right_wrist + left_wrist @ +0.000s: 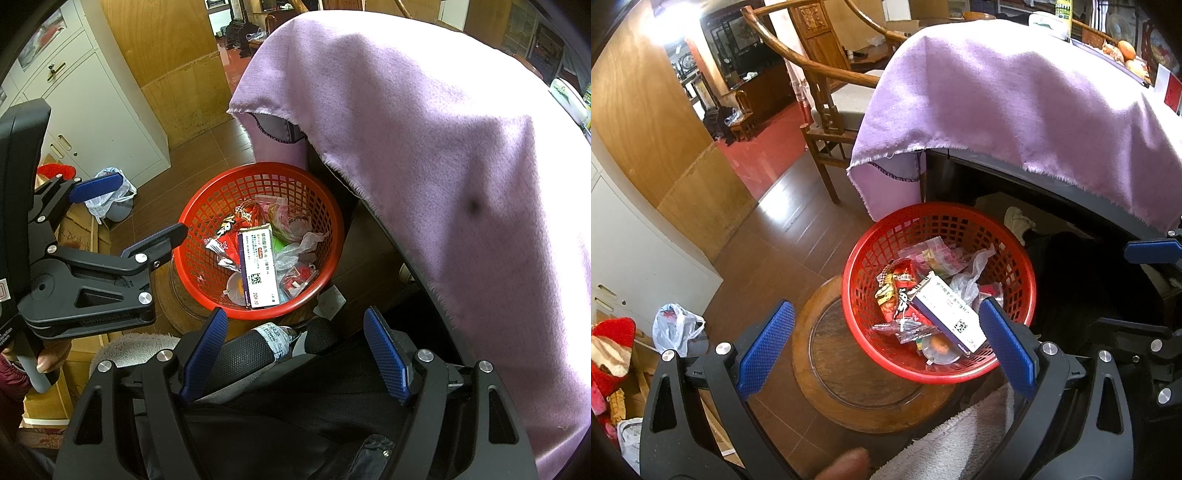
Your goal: Collect trash
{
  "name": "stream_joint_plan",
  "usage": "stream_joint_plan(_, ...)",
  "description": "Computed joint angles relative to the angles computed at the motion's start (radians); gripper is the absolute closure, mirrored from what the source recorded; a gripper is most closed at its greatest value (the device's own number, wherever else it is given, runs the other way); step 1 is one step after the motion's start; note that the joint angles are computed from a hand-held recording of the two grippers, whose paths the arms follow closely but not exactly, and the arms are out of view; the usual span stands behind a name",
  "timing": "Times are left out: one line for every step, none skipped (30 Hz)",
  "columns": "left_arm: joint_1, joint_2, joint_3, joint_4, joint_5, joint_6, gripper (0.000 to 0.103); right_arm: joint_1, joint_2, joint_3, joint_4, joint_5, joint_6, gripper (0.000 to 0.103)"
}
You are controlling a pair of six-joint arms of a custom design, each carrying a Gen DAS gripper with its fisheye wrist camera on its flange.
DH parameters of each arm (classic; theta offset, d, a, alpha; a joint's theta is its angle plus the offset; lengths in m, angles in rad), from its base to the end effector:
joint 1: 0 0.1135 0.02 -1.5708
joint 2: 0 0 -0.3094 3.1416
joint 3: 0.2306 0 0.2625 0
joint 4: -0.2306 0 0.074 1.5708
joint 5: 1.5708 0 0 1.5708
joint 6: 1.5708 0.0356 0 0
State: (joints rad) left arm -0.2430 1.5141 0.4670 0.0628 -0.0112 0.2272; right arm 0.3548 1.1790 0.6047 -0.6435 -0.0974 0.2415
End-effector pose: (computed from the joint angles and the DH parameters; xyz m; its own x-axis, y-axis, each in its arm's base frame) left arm 0.2358 -0.0581 0.1398 -0.7348 0.4142 -0.5371 0.4107 0.9019 0.1338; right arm 0.1740 0.0682 0.2083 -0.9446 -0.0961 -0.3139 -0.1559 0.9728 0.1713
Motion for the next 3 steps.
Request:
stream_joint_plan(0.002,0.002,0.001,-0.002,0.002,-0.002,0.007,0.0,0.0,0.0,0.0,0.0,0.0,0.028)
stream_joint_plan(0.006,0.004,0.006,-0.007,0.005,-0.001,0.007,0.0,0.001,0.0,0.001,0.0,0.0,0.028)
stream_joint_plan(0.008,0.004,0.007,-0.009,0.005,-0.002,0.007,-0.001,0.001,0.0,0.0,-0.001,0.0,0.028)
